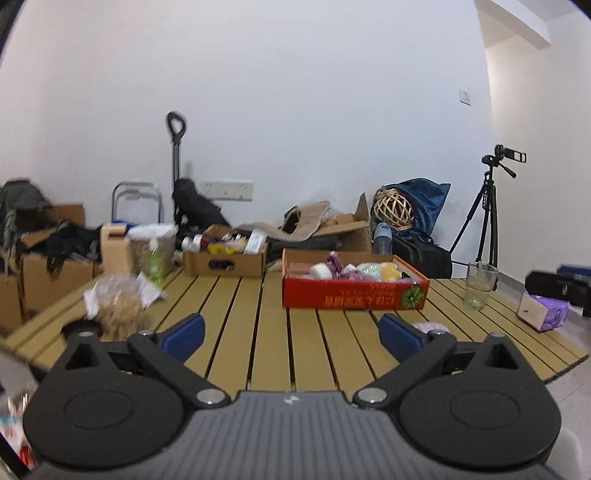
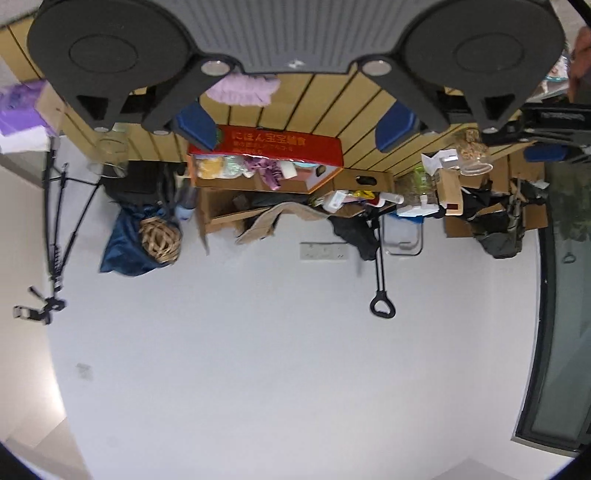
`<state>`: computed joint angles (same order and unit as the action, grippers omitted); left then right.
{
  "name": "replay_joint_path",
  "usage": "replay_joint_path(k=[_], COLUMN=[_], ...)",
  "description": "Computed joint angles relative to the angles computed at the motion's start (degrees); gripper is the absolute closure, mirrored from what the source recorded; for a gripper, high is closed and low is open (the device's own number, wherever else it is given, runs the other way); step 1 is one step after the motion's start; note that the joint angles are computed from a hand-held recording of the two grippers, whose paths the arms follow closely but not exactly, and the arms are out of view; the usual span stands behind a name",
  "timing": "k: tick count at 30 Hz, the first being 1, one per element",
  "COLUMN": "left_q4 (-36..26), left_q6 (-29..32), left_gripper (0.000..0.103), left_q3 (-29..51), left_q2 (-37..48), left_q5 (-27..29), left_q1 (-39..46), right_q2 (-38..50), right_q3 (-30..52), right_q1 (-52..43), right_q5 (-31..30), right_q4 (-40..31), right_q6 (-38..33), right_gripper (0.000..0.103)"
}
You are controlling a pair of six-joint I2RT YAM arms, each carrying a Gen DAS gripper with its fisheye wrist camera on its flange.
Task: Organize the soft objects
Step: 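Withdraw both grippers from the box toward the lilac towel, then close both grippers on the lilac fluffy towel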
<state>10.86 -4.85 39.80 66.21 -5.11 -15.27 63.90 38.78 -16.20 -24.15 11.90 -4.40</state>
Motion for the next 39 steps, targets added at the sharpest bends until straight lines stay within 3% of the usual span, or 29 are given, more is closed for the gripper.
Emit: replay_joint_path(k=[3,7,13,17,23,28,34,38,39], left_q4=[-1.0,-1.7,-3.5,-2.5,-0.3,3.6,5.5,1.2,-0.3], left_q6=[0.3,2.0,1.9,1.7,1.2,0.8,1.2,2.2,2.3], left_gripper=[0.000,0.000,0.000,0.000,0.000,0.000,0.000,0.002,0.007], left_q3=[-4.4,-10.1,-13.6,-13.3,-11.8,-6.2,7.9,22.8,26.3], left_q2=[-4.9,-11.4,-16.8,-15.9,-9.3,3.0,22.3,36.0,38.7], left_q5=[-1.4,-4.3,-5.6,-6.5,-3.8,-1.8,2.2,5.5,6.6], left_q1=[-1.0,-4.3,-6.8,-7.5,-6.0,-5.3,-5.5,-6.1,-6.2], right_q2=[-8.0,-17.8,-23.7,-22.8,-14.9,-1.9,17.2,30.3,33.6], right_q3=[-9.8,-17.5,-19.5,-19.8,-18.6,-15.4,-4.8,7.4,11.0], right_q1=[-0.9,-2.1,0.8,1.1,0.1,-0.8,-2.0,-2.4,-2.5], right_q5=[-1.0,-3.0,-0.7,0.0,1.1,2.6,3.8,3.8,3.6], right_q4=[1.4,-3.8,-9.7,-8.6,-3.3,4.3,11.2,9.2,8.0], right_q6=[1.5,2.2,-0.6,0.1,0.2,1.6,4.5,6.1,6.6], right_gripper=[0.010,0.010,0.010,0.010,0.009,0.009,0.011,0.017,0.019])
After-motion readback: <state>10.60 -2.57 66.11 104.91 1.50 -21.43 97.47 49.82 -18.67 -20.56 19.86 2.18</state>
